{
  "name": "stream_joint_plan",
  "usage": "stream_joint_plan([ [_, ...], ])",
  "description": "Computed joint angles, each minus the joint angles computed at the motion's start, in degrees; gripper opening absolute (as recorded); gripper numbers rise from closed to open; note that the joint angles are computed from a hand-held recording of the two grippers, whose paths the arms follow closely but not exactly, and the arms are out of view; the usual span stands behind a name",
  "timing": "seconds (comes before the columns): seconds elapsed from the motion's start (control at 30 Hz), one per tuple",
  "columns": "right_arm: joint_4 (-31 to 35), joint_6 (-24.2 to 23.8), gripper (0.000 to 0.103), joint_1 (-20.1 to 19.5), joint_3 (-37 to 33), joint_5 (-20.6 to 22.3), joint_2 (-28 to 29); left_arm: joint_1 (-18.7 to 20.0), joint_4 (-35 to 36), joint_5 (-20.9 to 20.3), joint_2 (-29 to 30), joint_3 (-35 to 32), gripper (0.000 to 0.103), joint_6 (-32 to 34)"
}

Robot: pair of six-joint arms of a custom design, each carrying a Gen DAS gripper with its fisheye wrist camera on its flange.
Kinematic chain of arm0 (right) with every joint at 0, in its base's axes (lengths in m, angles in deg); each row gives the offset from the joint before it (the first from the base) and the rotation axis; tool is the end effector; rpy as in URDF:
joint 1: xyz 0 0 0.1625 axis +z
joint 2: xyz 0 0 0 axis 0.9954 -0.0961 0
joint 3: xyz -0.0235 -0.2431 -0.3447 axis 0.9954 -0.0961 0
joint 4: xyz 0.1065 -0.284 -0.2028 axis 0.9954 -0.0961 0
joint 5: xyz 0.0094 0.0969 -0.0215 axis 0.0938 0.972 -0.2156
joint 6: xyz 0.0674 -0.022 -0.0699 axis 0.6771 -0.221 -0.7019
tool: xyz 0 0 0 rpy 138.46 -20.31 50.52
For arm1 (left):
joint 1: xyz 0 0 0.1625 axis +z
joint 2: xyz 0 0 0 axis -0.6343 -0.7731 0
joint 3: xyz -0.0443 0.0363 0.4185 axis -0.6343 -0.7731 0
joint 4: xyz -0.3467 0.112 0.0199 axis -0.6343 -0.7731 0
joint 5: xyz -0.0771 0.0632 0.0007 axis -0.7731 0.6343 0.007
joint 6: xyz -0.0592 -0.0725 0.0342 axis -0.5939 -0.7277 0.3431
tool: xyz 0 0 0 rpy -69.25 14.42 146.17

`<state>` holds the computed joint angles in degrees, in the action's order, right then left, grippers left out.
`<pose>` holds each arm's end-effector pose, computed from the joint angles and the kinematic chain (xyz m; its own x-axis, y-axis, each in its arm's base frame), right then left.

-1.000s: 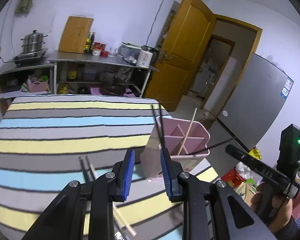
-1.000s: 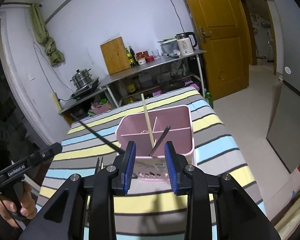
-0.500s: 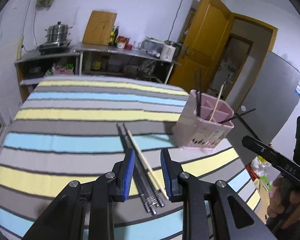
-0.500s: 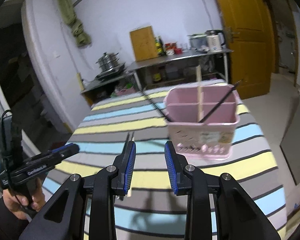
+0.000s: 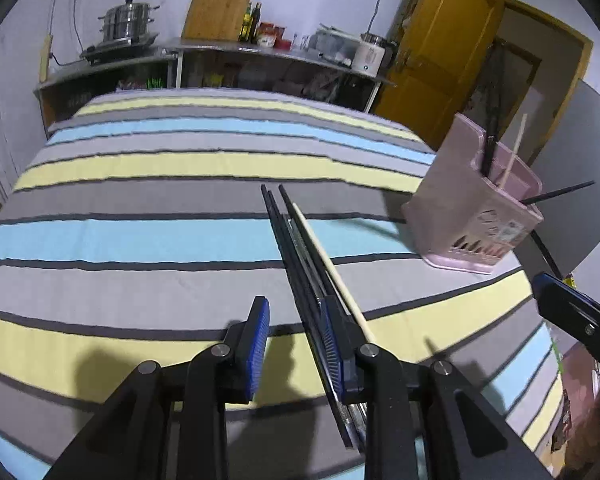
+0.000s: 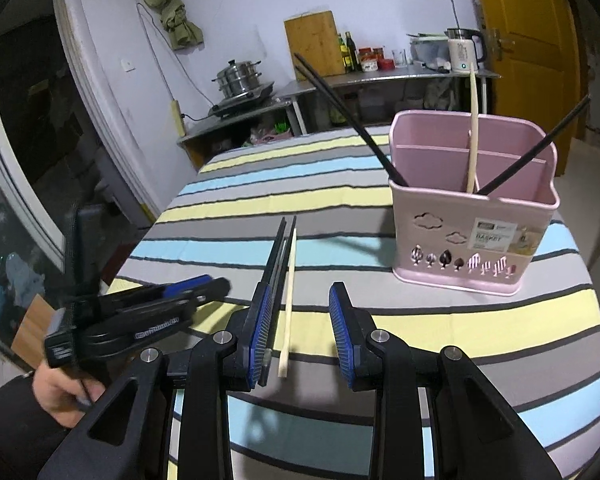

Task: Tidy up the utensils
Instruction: 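Move both open tools back down to the chopsticks left on the bed, then grasp a black chopstick with the left tool while the right tool grasps another black chopstick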

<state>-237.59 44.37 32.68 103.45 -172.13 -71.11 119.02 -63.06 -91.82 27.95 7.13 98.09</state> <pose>0.3654 -0.5487 -0.0377 -0.8902 -0.0332 0.4544 -0.3433 0.7048 -0.6209 0.0419 -0.6871 0.2909 -0.8147 0.3727 -0.4444 0.5337 0.7815 -0.3230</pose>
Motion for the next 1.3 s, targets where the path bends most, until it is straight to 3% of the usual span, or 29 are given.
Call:
stream_joint_plan([
  [0.23,1.0,0.9,0.031,-1.2,0.1,0.2,0.0,0.2,-0.3,2.9,3.7,-1.9,0.028,-0.1],
  [0.67,1.4,1.5,0.031,-0.7,0.2,0.2,0.1,-0.4,-7.8,5.9,4.1,0.8,0.032,3.7],
  [0.87,1.7,1.9,0.031,-0.9,0.2,0.2,0.1,-1.5,-12.1,9.7,4.3,3.3,0.031,7.3],
  [0.9,2.0,2.0,0.031,-0.9,-0.1,0.2,0.3,-1.5,-11.9,9.7,4.2,3.2,0.03,7.4],
  [0.97,2.1,1.8,0.031,-0.9,-0.2,0.3,0.4,-1.4,-11.6,10.7,3.9,3.2,0.015,7.2],
  [1.0,2.3,1.7,0.031,-1.0,-0.5,0.5,0.4,-1.4,-11.7,11.1,3.7,3.2,0.012,7.2],
  [1.3,8.3,-0.3,0.031,-2.0,-8.7,4.2,4.3,1.4,-9.3,11.7,1.4,1.5,0.011,5.4],
])
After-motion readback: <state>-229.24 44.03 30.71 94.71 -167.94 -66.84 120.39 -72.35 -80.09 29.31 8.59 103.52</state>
